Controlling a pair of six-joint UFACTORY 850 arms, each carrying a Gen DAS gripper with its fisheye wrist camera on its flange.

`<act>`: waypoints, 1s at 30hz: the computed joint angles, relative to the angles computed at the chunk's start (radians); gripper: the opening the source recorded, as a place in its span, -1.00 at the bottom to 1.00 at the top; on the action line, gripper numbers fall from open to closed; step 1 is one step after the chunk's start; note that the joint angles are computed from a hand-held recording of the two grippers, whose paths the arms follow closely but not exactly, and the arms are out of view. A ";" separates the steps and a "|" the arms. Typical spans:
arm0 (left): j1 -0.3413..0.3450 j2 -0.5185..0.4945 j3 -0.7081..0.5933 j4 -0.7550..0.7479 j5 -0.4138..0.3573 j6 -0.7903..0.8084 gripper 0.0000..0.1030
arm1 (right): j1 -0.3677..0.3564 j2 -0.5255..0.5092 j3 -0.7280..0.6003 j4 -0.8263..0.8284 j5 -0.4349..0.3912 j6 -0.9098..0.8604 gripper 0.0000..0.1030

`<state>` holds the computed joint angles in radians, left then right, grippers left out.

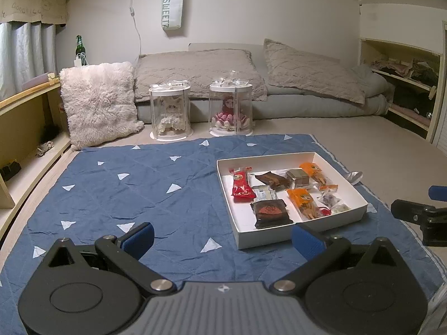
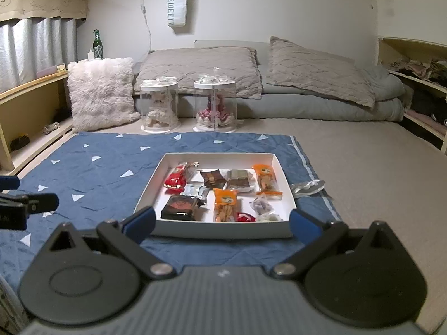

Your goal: Organize snacks

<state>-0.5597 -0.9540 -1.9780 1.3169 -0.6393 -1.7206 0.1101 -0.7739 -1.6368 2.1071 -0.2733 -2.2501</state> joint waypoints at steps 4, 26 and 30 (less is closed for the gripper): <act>0.000 0.001 0.001 -0.001 0.000 0.002 1.00 | -0.001 -0.005 -0.007 -0.024 -0.002 0.020 0.99; 0.000 0.002 0.004 0.003 0.004 -0.007 1.00 | 0.000 -0.009 -0.009 -0.033 -0.006 0.024 0.99; 0.000 0.002 0.004 0.003 0.004 -0.007 1.00 | 0.000 -0.009 -0.010 -0.034 -0.007 0.025 0.99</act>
